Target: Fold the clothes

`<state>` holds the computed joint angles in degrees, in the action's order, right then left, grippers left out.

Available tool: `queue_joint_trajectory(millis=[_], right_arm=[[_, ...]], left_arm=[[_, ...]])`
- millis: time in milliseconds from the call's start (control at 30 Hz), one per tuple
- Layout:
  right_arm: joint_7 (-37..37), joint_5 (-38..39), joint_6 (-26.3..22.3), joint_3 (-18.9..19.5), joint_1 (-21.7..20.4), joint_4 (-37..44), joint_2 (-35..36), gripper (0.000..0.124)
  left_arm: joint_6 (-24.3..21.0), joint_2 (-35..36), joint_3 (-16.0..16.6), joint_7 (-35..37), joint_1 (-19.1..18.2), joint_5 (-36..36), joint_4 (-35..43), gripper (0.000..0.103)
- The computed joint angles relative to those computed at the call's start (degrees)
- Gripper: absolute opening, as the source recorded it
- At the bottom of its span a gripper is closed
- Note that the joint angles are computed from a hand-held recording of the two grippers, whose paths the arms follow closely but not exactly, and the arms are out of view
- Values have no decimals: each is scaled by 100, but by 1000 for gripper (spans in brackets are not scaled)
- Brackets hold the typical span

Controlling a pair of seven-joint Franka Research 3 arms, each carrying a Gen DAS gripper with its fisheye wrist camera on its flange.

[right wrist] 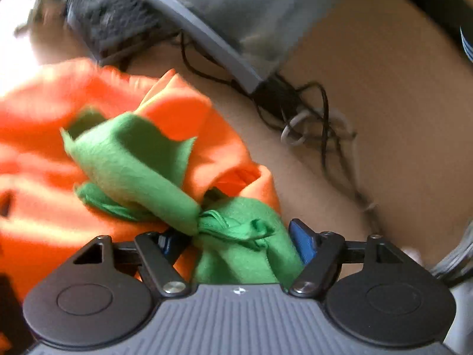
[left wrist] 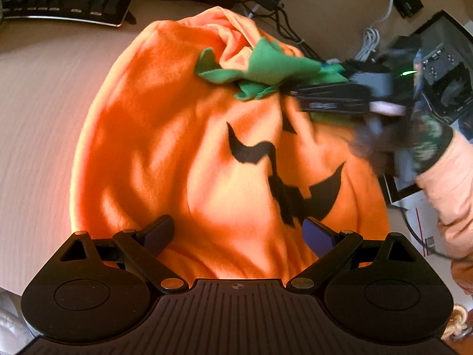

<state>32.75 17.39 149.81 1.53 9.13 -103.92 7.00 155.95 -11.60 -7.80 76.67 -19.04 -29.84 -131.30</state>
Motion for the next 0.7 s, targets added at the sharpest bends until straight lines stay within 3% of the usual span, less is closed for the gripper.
queue_joint_trajectory(millis=[67,100,233,333,433,500,533,600,700], right_arm=[[-291,972,-1382,187,-395,737,173,74],[-483,1242,-1781,10,-372,959,160,76],[-579,1881,-1920,-124,-559,1403,249,76],[12,2041,-1981,-119,-624,2195,883,76],[825,2495,-2740,-34,-879,3321,1606,76],[885,2911,-3203,294,-1274,3648,1756,81],[642,2985,-3127,287,-1312,3511,1621,81],[222,2659,-2438,195,-1098,2749,1133,81],[-11,2099,-1956,82,-800,1949,732,78]], left_arm=[[-69,4,-90,-392,120,316,80,97],[-9,0,-87,-451,132,356,111,97],[332,49,4,-321,54,232,252,97],[212,231,9,-199,72,304,492,98],[-99,323,-68,-386,202,524,574,98],[-244,364,-98,-589,293,627,571,98],[-211,367,-100,-573,300,564,570,98],[-136,376,-95,-512,303,423,573,98],[85,523,-62,161,216,38,833,98]])
